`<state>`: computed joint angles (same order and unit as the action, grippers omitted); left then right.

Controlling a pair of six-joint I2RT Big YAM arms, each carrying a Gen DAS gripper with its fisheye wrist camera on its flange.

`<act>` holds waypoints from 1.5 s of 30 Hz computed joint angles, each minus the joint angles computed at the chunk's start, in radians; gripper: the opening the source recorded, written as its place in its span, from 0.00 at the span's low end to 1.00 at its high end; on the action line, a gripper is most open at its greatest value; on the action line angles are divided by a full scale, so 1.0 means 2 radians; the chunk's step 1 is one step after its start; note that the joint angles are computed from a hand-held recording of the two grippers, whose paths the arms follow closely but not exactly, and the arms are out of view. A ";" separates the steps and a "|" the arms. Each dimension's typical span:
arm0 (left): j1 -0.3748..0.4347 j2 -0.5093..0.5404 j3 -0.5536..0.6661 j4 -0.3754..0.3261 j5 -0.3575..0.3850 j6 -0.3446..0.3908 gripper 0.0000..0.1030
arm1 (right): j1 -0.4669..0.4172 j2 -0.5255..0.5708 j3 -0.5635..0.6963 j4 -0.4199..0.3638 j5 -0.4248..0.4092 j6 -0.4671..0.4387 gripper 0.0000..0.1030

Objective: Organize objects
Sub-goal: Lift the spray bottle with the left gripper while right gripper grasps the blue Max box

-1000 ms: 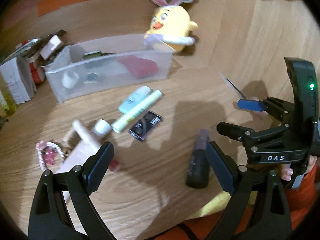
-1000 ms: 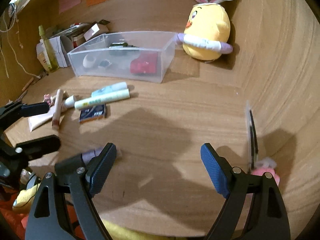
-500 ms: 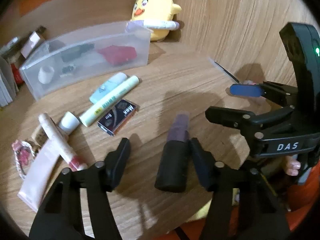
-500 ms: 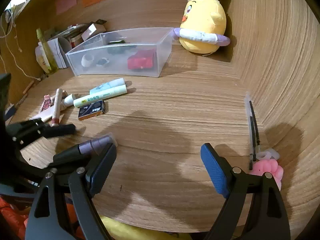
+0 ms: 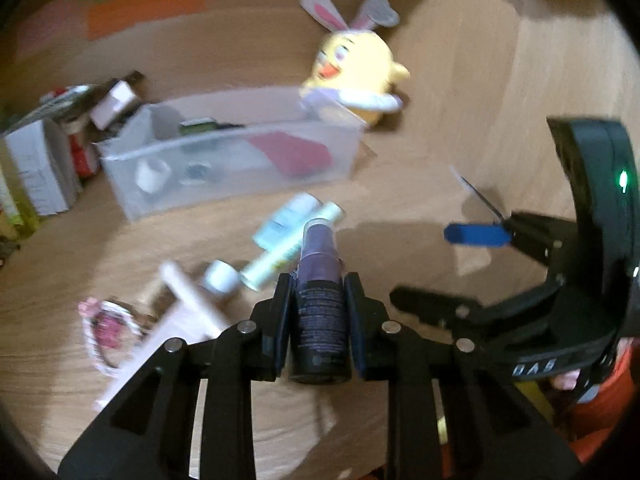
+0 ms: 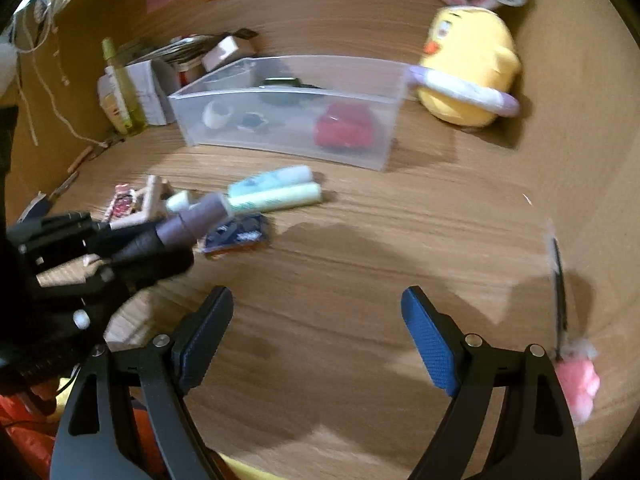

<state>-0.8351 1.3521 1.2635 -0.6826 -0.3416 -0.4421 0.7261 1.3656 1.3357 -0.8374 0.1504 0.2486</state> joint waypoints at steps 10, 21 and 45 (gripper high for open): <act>0.038 -0.045 -0.019 0.006 -0.024 -0.012 0.24 | 0.018 0.075 0.079 -0.021 -0.023 -0.026 0.82; 0.057 -0.052 -0.013 0.013 -0.030 -0.005 0.24 | 0.030 0.115 0.114 -0.044 -0.015 -0.048 0.50; 0.082 -0.013 0.069 0.006 -0.052 0.032 0.24 | -0.004 0.065 0.142 0.019 0.009 -0.043 0.43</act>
<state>-0.6716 1.3251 1.4007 -0.6710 -0.4450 -0.3788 0.7176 1.4960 1.6202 -0.7993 0.1675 0.1618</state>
